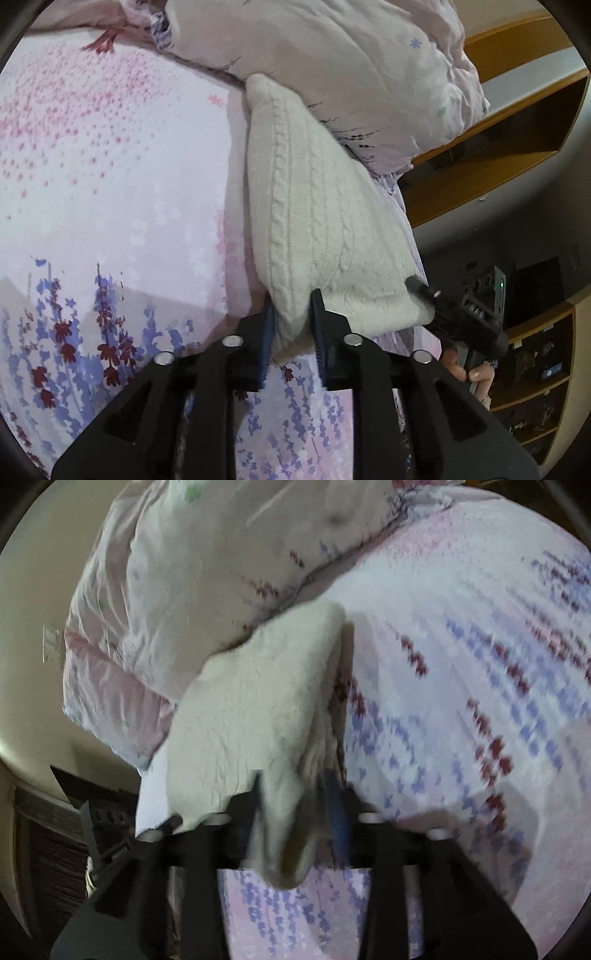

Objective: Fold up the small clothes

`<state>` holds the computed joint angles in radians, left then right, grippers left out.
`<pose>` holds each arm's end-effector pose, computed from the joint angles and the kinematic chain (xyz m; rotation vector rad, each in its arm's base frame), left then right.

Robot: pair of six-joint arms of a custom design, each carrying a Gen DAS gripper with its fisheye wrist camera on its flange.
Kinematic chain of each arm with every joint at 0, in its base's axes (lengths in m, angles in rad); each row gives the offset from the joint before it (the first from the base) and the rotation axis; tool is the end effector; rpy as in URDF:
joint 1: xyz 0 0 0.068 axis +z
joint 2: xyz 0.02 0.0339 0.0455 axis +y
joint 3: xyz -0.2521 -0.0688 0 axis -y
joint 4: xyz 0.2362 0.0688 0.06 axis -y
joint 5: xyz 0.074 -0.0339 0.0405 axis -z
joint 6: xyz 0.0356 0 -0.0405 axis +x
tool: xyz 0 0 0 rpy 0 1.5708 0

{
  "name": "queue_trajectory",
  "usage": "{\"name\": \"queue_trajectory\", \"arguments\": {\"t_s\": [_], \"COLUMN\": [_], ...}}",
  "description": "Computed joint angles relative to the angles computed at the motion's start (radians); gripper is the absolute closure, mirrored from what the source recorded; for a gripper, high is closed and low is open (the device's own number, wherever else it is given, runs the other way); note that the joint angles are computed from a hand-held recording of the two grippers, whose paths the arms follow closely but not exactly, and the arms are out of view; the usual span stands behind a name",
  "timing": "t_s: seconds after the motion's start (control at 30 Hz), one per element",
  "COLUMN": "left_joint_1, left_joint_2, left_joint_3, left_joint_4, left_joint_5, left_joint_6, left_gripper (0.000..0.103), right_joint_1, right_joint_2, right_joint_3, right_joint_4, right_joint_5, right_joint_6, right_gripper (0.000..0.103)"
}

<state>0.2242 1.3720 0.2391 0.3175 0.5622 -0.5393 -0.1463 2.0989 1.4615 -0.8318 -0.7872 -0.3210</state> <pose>0.1954 0.0251 0.0964 -0.6282 2.2903 -0.8197 0.3822 -0.0308 0.1403 -0.2895 2.6582 1.0485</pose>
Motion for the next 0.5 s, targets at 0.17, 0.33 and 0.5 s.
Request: {"name": "queue_trajectory", "arguments": {"t_s": [0.17, 0.33, 0.5], "left_joint_1": [0.047, 0.043, 0.029], "left_joint_2": [-0.025, 0.213, 0.437], "left_joint_3": [0.097, 0.352, 0.563], "left_joint_4": [-0.098, -0.177, -0.191], "left_joint_5": [-0.055, -0.100, -0.097], "left_joint_6": [-0.026, -0.016, -0.044], "left_gripper": [0.027, 0.025, 0.025], "right_joint_1": [0.030, 0.096, 0.163], "right_joint_2": [0.117, 0.268, 0.325], "right_joint_3": [0.214, 0.447, 0.544], "right_joint_4": [-0.013, -0.046, -0.032], "right_joint_5": [-0.023, 0.035, 0.126], "right_joint_6": [0.152, 0.246, 0.244], "right_gripper": [0.038, 0.044, 0.085]}}
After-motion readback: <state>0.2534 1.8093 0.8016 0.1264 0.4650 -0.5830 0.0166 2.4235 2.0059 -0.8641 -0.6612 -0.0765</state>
